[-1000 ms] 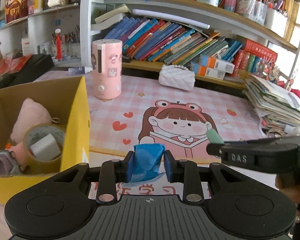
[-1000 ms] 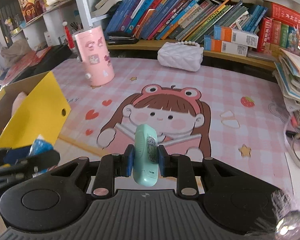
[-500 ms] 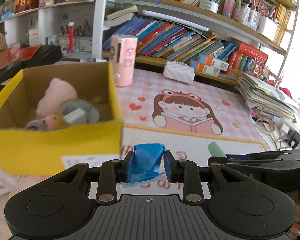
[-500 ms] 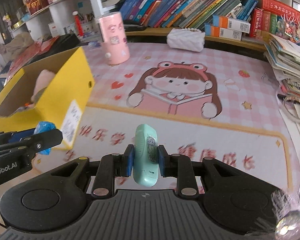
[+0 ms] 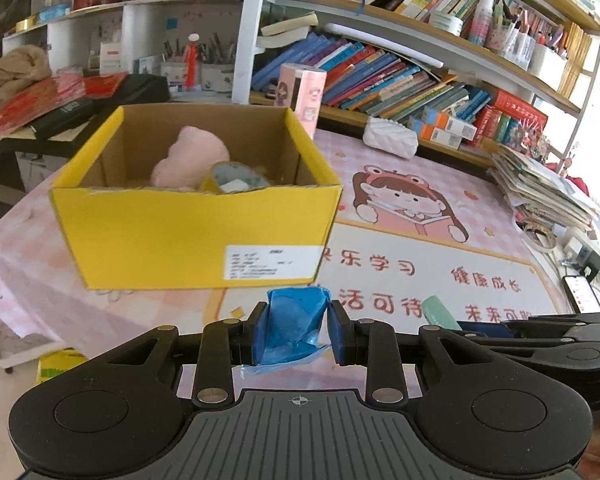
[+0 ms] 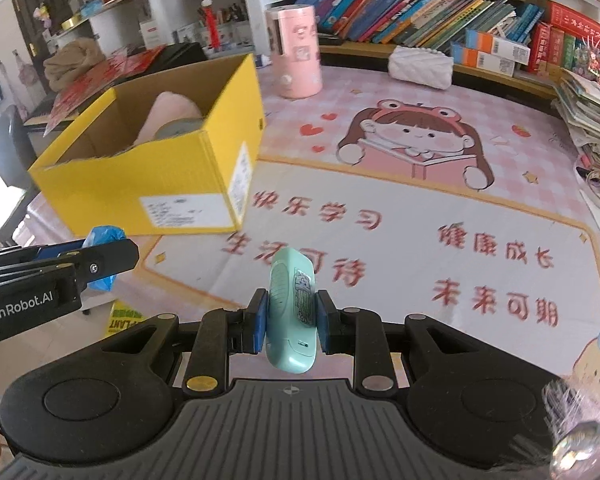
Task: Organize objects
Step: 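Carry the blue cloth and mint-green device over the yellow box with both tools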
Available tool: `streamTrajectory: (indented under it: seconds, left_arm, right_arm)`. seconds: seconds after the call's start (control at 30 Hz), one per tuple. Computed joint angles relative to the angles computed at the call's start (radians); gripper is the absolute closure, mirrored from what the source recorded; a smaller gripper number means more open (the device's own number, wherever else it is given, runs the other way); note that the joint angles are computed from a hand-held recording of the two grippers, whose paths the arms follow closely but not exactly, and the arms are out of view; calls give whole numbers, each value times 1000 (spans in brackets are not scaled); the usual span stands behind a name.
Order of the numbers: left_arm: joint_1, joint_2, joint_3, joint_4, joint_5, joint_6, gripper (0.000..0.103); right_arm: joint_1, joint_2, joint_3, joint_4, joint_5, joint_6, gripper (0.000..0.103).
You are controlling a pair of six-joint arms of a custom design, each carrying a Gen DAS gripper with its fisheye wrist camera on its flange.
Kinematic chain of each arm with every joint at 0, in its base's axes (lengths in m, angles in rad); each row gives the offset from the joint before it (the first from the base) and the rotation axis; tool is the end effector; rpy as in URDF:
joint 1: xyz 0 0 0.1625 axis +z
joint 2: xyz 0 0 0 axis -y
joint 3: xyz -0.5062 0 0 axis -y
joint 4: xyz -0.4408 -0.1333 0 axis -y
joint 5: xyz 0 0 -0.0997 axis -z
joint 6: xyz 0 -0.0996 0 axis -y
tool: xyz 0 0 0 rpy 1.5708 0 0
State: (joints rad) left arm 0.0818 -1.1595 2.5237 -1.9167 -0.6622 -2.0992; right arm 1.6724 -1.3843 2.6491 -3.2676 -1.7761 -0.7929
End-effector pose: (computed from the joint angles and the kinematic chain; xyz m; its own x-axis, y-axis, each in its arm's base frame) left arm -0.2747 -0.2351 0.0781 -0.7637 -0.3736 -0.5265 0.2707 0.5550 -0.7866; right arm 0.1487 -0.3447 0.1928 -0.6240 -0.6537 0.4282 -0.7646 0.6238 -0.1619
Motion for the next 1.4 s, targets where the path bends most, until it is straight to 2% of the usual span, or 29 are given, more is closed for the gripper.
streamTrajectory:
  seconds: [0.63, 1.17, 1.4]
  left_arm:
    - [-207, -108, 36, 285, -195, -240, 74]
    - [-299, -170, 53, 387, -263, -326, 74]
    - [-287, -198, 40, 462, -232, -340, 74]
  right_arm:
    - [105, 43, 98, -64, 19, 55, 80]
    - [189, 81, 118, -120, -10, 106, 80]
    - [218, 97, 93, -128, -12, 121, 80]
